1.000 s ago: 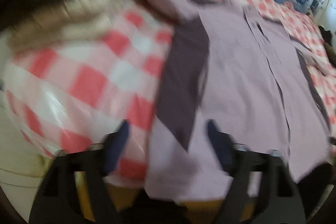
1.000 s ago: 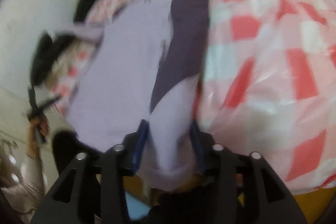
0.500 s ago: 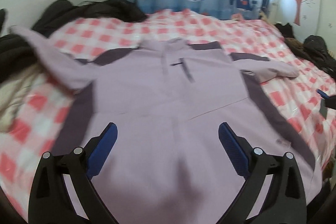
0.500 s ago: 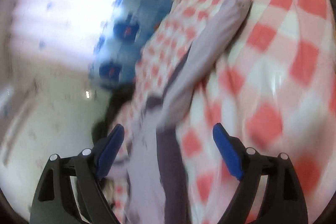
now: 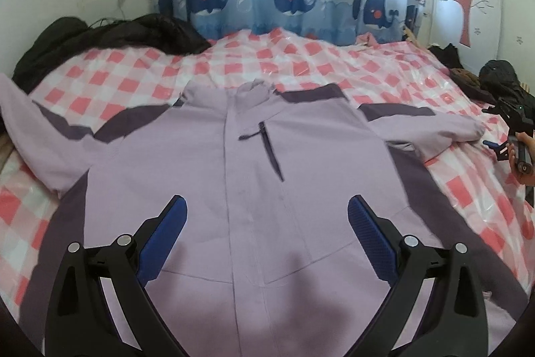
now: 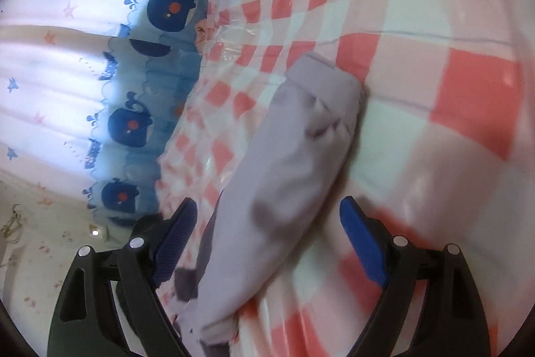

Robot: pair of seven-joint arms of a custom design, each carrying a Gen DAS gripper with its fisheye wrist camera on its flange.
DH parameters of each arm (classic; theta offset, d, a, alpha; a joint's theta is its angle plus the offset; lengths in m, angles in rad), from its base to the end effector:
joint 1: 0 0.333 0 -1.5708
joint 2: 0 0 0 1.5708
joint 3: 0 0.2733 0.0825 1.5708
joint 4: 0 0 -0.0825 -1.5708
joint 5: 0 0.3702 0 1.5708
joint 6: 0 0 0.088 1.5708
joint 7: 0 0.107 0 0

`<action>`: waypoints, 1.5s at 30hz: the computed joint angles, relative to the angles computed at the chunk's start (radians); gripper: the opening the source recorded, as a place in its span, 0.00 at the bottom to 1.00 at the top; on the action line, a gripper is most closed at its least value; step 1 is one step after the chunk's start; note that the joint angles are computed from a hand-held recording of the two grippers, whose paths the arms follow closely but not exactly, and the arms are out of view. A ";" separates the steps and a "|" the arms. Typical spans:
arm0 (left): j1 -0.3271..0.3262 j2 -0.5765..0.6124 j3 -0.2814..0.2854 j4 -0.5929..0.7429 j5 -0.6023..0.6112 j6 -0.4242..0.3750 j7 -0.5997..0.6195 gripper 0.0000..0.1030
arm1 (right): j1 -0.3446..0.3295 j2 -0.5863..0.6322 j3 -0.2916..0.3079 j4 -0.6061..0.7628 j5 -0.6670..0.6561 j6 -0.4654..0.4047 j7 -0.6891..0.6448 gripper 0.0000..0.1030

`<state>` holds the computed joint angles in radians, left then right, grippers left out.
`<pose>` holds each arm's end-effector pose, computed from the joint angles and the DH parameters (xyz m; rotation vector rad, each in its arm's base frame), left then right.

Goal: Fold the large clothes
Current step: 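Grasp the sleeve cuff nearest the right tool with the right tool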

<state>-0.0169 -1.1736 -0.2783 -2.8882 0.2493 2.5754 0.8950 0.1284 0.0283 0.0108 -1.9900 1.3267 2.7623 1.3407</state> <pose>0.2900 -0.0928 0.5280 -1.8448 1.3898 -0.7375 0.5831 0.0404 0.4701 -0.8477 1.8983 0.1739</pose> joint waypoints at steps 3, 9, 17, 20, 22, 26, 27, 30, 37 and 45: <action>0.005 0.007 0.014 -0.005 -0.017 -0.016 -0.015 0.90 | -0.004 0.039 0.000 0.030 -0.011 0.020 0.021 0.81; 0.007 -0.003 0.012 -0.013 -0.017 -0.021 -0.021 0.90 | -0.013 0.041 0.012 0.030 -0.042 0.041 0.033 0.75; -0.007 0.001 0.004 -0.010 -0.009 -0.037 -0.015 0.91 | -0.017 0.004 0.007 0.008 -0.016 0.067 -0.032 0.32; -0.011 0.008 0.005 -0.008 -0.007 -0.041 -0.011 0.91 | -0.021 0.012 -0.002 0.012 0.051 0.048 -0.059 0.40; -0.013 0.010 0.004 -0.008 -0.006 -0.043 -0.010 0.91 | -0.024 0.024 -0.005 0.017 0.040 0.037 -0.030 0.60; -0.016 0.014 -0.001 -0.007 -0.002 -0.046 -0.012 0.91 | -0.029 0.043 0.000 0.031 0.043 0.032 -0.032 0.60; -0.020 0.015 0.003 -0.009 -0.001 -0.041 -0.006 0.91 | -0.030 0.046 0.001 0.033 0.036 0.031 -0.030 0.60; -0.024 0.022 0.004 -0.007 -0.002 -0.044 -0.004 0.91 | -0.031 0.049 0.006 0.034 0.004 0.040 -0.024 0.51; -0.029 0.032 0.001 -0.003 -0.001 -0.046 0.000 0.91 | -0.029 0.031 0.009 0.019 -0.052 0.074 -0.023 0.28; -0.031 0.034 0.000 -0.003 0.000 -0.046 -0.004 0.91 | 0.001 -0.002 0.019 0.053 0.105 0.143 -0.181 0.26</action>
<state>-0.0478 -1.1397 -0.2782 -2.8910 0.2491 2.5296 0.8909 0.1294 0.0261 0.0301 -1.9369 1.4319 2.9056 1.1594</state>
